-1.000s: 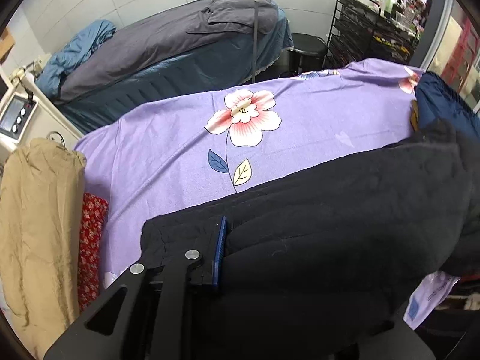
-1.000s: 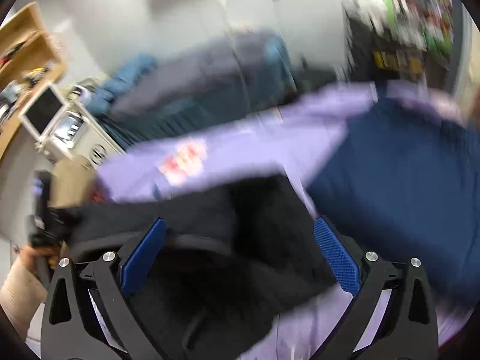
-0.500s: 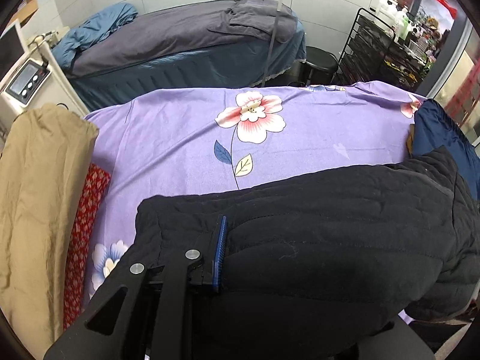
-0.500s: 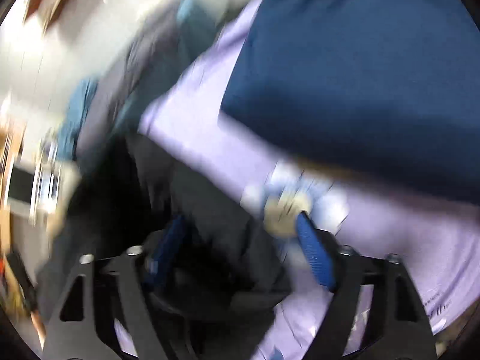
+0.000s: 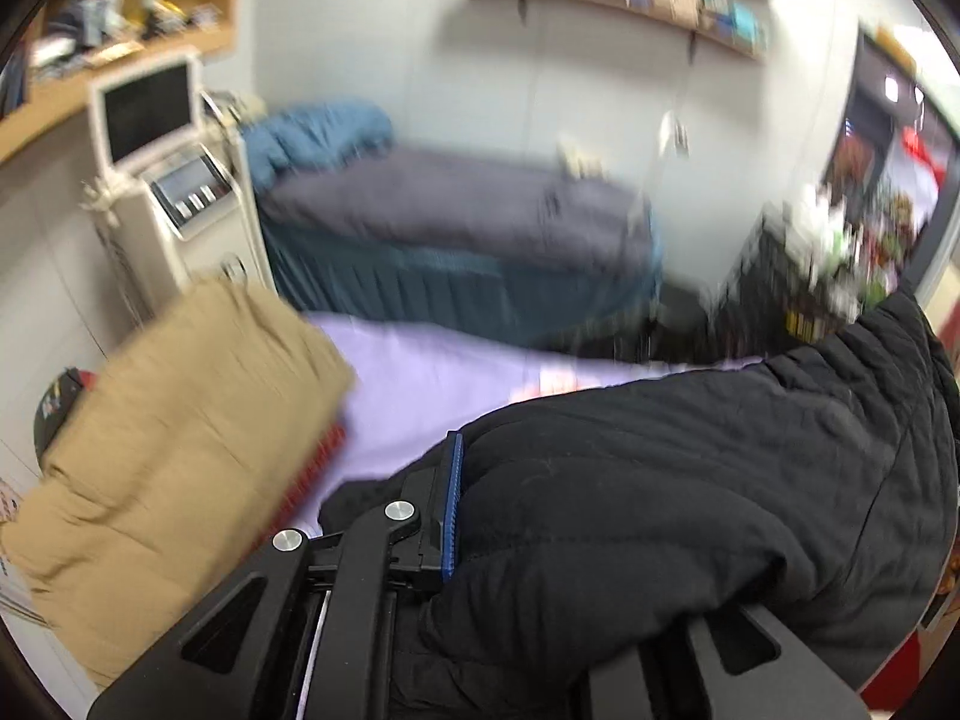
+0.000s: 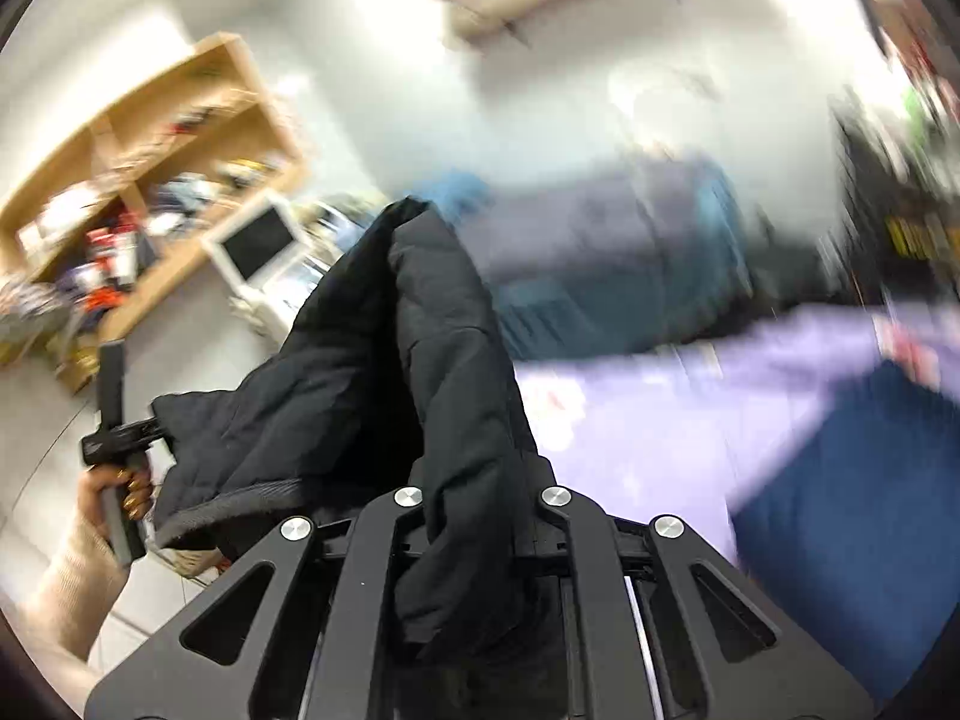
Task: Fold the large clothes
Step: 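Hold the jacket up with both grippers and shake it out to unfold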
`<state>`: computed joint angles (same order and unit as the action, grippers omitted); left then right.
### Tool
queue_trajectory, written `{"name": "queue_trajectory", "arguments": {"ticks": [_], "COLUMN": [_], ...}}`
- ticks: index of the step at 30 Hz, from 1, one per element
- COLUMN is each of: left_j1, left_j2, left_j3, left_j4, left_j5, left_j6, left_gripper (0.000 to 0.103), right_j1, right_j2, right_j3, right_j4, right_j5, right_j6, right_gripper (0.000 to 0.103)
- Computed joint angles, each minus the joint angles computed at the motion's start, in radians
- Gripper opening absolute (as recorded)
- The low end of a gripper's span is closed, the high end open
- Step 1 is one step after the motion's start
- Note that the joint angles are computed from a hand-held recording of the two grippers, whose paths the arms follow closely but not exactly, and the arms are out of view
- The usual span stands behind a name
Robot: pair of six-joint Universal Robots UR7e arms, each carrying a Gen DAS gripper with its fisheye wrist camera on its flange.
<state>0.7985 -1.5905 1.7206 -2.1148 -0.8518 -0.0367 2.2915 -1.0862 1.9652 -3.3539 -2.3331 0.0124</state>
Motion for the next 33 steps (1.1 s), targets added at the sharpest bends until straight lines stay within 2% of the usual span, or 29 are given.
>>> {"name": "queue_trajectory", "arguments": {"ticks": [4,7,10,13,16,19,20,21,22,23,24,25,26,28,31,33], "left_j1": [-0.081,-0.131,-0.22,-0.309,-0.362,-0.389,-0.39,-0.385,-0.376,-0.351,-0.312,-0.267,-0.232,-0.148,-0.04,0.046], "left_j2": [-0.075,-0.132,-0.21,-0.26,-0.277,-0.268,-0.257,-0.245,-0.237,-0.216,-0.189,-0.157,-0.135,-0.057,0.031,0.117], "left_j3": [-0.043,-0.04,-0.015,-0.03,-0.057,-0.095,-0.101,-0.103,-0.103,-0.107,-0.116,-0.119,-0.122,-0.119,-0.079,-0.066], "left_j4": [0.012,0.069,0.156,0.234,0.228,0.195,0.164,0.134,0.11,0.081,0.067,0.061,0.067,0.113,0.084,0.078], "left_j5": [0.037,0.052,0.105,0.145,0.131,0.089,0.076,0.069,0.06,0.036,0.002,-0.016,-0.018,0.007,-0.003,-0.046], "left_j6": [-0.001,-0.035,-0.079,-0.109,-0.099,-0.063,-0.03,-0.001,0.025,0.048,0.056,0.056,0.054,0.018,0.025,-0.002], "left_gripper": [0.009,0.009,0.009,0.009,0.009,0.008,0.008,0.008,0.008,0.008,0.008,0.008,0.008,0.008,0.011,0.016], "right_j1": [0.055,0.089,0.15,0.203,0.235,0.238,0.224,0.213,0.19,0.17,0.157,0.145,0.123,0.069,-0.015,-0.07], "right_j2": [-0.015,-0.082,-0.139,-0.143,-0.175,-0.217,-0.237,-0.245,-0.262,-0.273,-0.269,-0.262,-0.257,-0.228,-0.17,-0.147], "right_j3": [-0.063,-0.028,-0.009,-0.063,-0.097,-0.084,-0.076,-0.071,-0.062,-0.054,-0.049,-0.05,-0.044,-0.045,-0.038,-0.026], "right_j4": [-0.019,-0.003,0.034,0.065,0.069,0.043,0.042,0.039,0.063,0.079,0.067,0.083,0.102,0.21,0.352,0.399], "right_j5": [0.085,0.13,0.138,0.166,0.197,0.258,0.302,0.326,0.369,0.379,0.347,0.278,0.244,0.083,-0.06,-0.076], "right_j6": [-0.173,-0.204,-0.253,-0.297,-0.327,-0.318,-0.305,-0.288,-0.239,-0.194,-0.178,-0.139,-0.102,0.026,0.146,0.224], "right_gripper": [0.009,0.009,0.009,0.009,0.009,0.009,0.009,0.009,0.009,0.009,0.009,0.009,0.009,0.009,0.009,0.01]}}
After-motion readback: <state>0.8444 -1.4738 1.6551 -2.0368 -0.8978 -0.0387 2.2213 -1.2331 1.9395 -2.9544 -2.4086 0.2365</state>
